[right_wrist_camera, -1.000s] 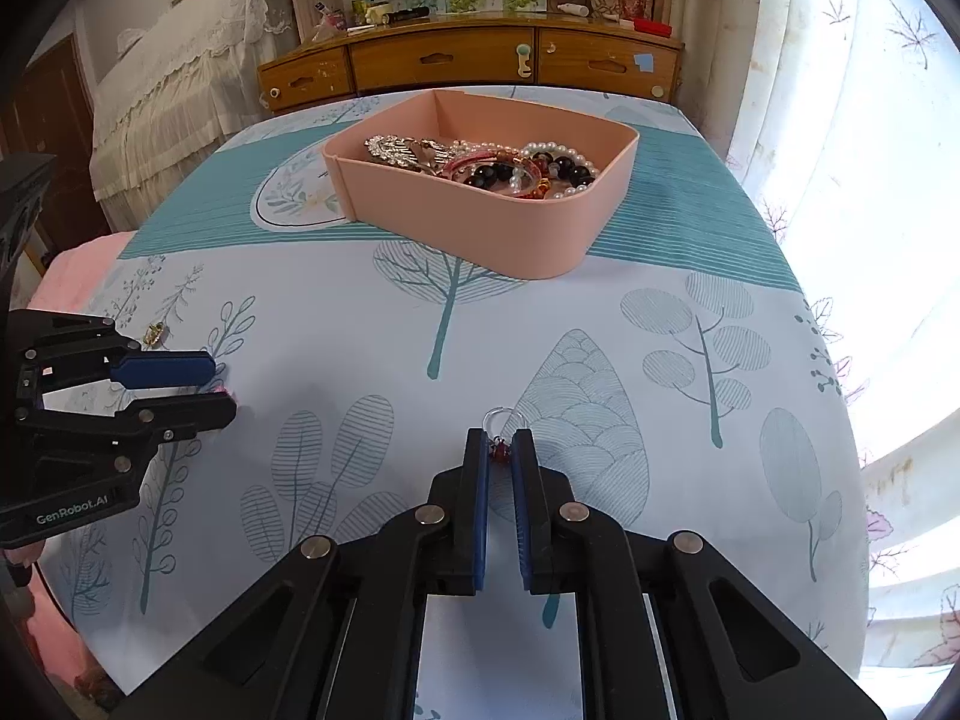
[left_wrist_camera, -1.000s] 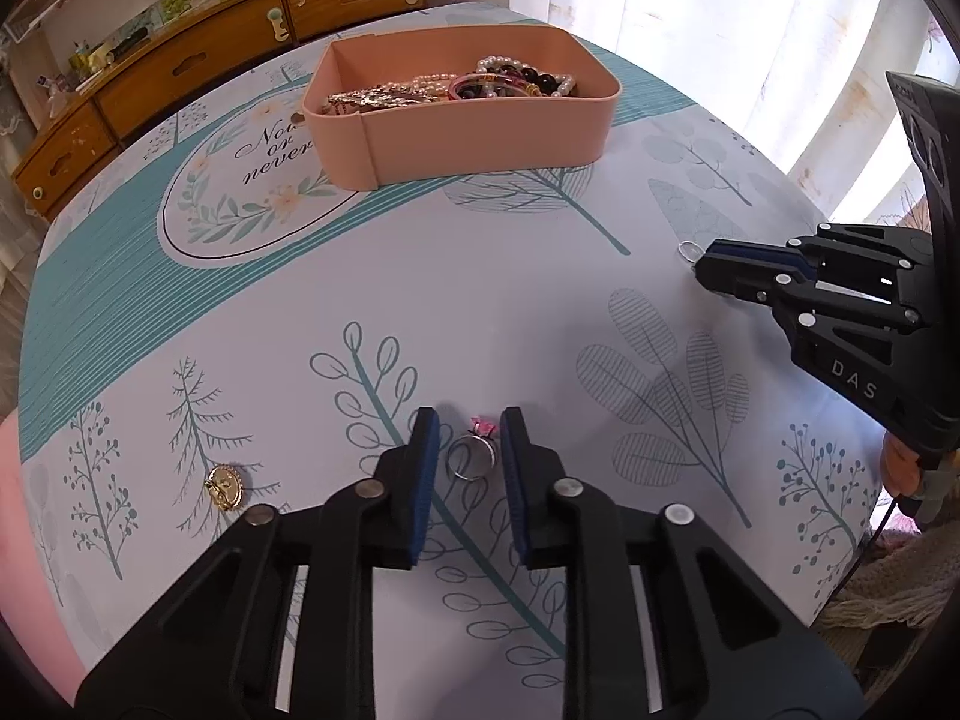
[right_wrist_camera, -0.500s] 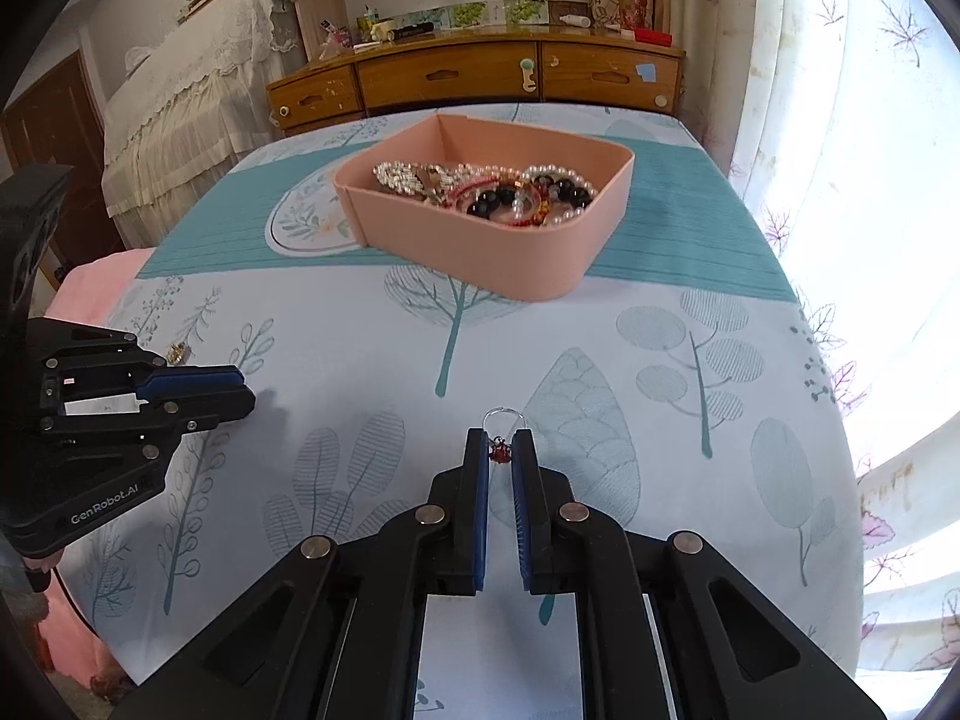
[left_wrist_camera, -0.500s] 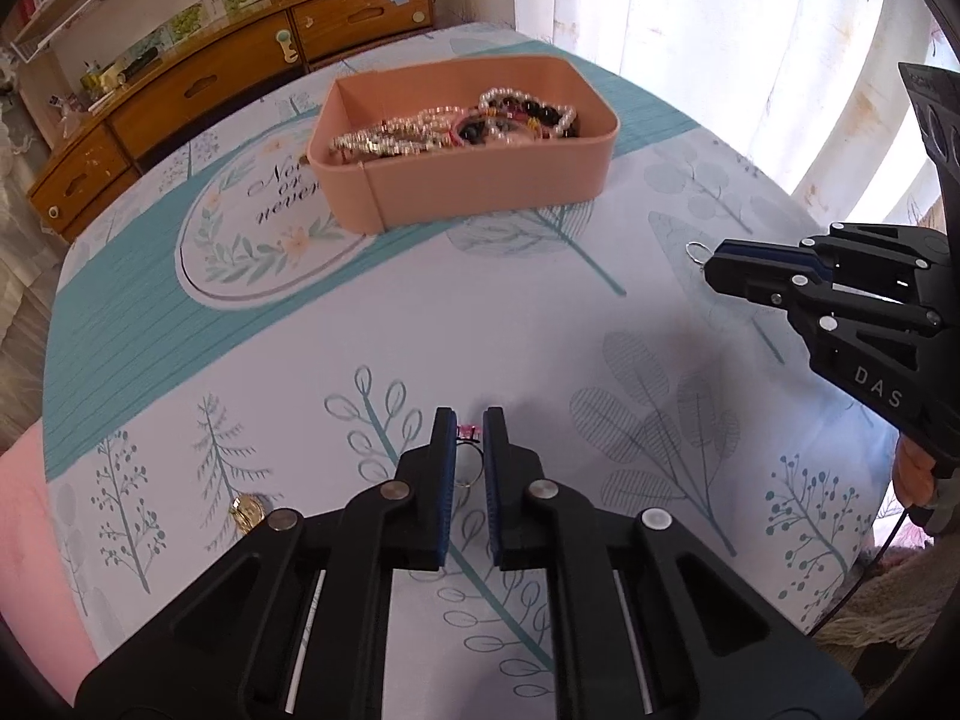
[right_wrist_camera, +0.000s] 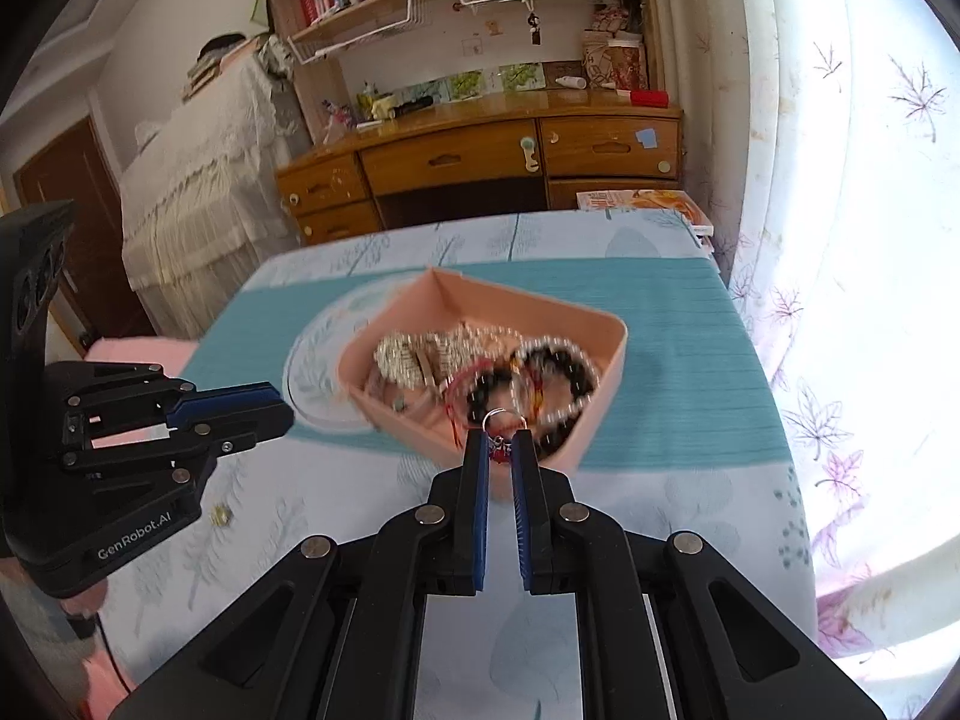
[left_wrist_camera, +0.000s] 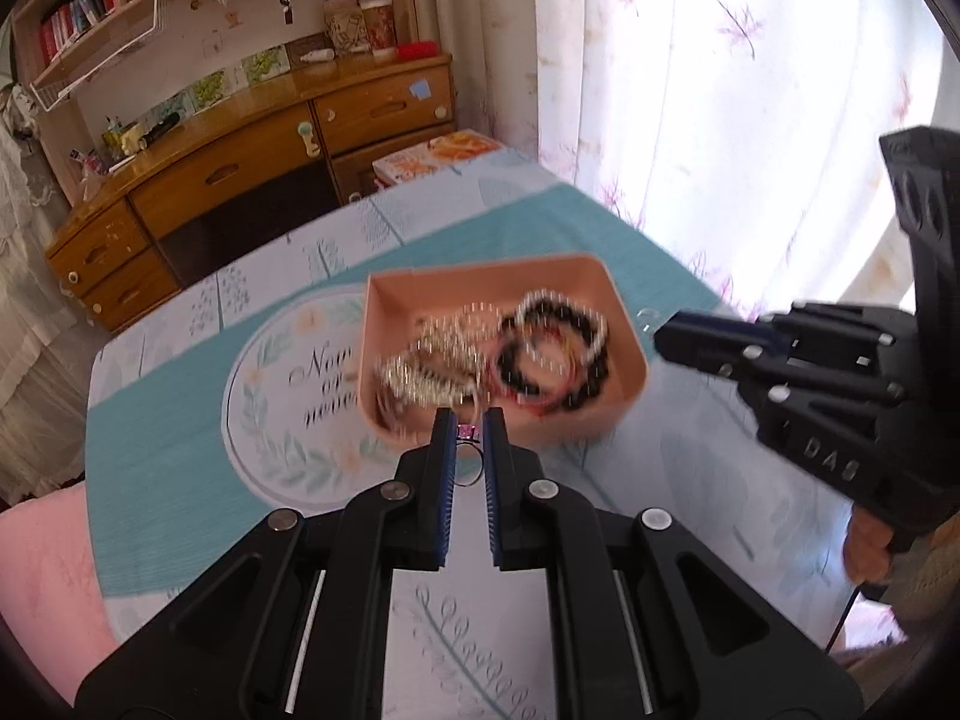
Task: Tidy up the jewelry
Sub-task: 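Lower the ring into the pink box with the left gripper while the right drops its ring there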
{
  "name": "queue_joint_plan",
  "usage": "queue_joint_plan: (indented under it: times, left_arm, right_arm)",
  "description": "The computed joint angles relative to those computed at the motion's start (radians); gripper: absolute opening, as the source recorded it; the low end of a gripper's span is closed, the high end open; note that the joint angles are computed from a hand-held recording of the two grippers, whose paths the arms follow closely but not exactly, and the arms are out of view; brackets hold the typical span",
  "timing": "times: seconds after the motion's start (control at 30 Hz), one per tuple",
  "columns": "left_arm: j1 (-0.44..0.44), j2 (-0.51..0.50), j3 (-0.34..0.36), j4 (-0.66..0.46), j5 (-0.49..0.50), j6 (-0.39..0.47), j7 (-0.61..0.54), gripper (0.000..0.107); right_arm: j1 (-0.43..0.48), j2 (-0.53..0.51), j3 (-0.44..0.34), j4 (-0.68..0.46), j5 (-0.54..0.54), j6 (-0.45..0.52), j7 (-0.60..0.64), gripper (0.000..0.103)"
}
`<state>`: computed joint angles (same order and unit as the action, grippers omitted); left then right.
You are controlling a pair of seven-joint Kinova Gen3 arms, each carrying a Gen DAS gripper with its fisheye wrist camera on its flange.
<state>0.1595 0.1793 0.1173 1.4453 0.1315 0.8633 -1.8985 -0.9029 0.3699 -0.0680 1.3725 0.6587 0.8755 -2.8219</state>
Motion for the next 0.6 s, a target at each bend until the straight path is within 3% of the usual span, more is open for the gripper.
queue_joint_plan:
  times: [0.27, 0.4, 0.6]
  left_arm:
    - [0.026, 0.149, -0.007, -0.208, 0.006, 0.083, 0.161, 0.007]
    - [0.015, 0.189, 0.002, -0.252, 0.016, 0.136, 0.163, 0.009]
    - [-0.020, 0.152, 0.000, -0.186, 0.048, 0.112, 0.156, 0.033]
  right_arm:
    - [0.153, 0.065, -0.013, -0.127, -0.227, -0.043, 0.170, 0.009]
    - [0.156, 0.084, 0.011, -0.143, -0.279, -0.049, 0.200, 0.022]
    - [0.136, 0.084, 0.035, -0.116, -0.283, -0.083, 0.179, 0.024]
